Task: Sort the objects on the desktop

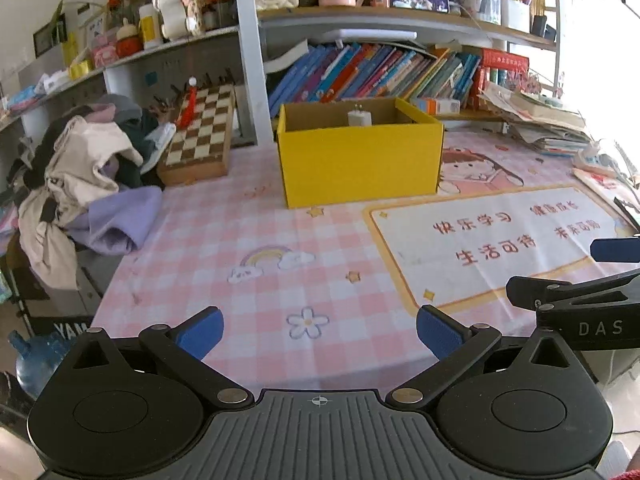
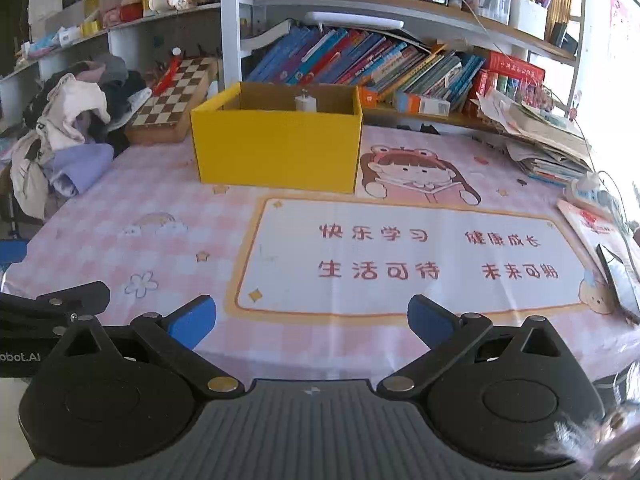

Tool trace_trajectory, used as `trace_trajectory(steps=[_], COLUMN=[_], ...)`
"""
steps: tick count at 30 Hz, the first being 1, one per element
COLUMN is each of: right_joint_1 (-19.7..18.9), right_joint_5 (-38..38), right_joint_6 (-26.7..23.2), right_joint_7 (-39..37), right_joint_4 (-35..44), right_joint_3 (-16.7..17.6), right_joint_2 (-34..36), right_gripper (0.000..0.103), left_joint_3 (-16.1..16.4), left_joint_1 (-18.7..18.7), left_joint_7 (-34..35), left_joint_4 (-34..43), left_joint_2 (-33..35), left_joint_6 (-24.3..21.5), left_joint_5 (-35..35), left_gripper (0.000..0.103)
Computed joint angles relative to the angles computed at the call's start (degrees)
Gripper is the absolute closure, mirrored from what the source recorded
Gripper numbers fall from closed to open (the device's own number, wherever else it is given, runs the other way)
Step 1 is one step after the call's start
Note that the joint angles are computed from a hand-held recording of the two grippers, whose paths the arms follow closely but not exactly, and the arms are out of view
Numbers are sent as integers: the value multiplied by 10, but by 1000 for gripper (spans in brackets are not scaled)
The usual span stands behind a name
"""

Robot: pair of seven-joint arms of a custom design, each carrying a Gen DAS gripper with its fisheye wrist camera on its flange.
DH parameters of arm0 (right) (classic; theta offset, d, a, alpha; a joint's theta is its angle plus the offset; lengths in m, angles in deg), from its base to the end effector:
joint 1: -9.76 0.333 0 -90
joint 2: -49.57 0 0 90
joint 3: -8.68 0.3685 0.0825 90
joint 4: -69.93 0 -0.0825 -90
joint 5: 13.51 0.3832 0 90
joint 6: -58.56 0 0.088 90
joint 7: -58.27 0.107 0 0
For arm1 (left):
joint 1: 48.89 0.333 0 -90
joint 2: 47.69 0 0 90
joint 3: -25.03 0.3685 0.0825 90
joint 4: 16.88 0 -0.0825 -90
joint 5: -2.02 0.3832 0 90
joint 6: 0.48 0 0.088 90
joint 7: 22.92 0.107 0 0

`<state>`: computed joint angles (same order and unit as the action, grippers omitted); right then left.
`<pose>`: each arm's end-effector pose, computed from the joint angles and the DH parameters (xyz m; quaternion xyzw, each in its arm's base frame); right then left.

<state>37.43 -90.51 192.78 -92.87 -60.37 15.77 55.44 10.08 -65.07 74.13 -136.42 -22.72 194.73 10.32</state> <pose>0.4505 0.2935 0.3703 -0.4812 0.7616 -0.3742 0.2199 0.5645 -0.3364 0.3778 -0.3594 0.8242 -0.3830 0.2117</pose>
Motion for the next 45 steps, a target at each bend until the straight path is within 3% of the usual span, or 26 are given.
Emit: trace_trajectory(steps=[31, 45], right_joint_1=[8, 11], right_joint_5=[16, 24], right_joint_6=[0, -8], right_joint_7=[-16, -21], right_joint_4=[8, 12], right_joint_3=[-1, -2], right_joint_2=[11, 14], right_gripper=[0, 0], left_joint_3=[-6, -43], left_joint_1=[10, 47], left_joint_7=[-1, -10], left_joint_4=[-13, -12], left_joint_2=[-8, -2], left_joint_6=[-14, -10], left_joint_5=[3, 31], left_gripper=[0, 0])
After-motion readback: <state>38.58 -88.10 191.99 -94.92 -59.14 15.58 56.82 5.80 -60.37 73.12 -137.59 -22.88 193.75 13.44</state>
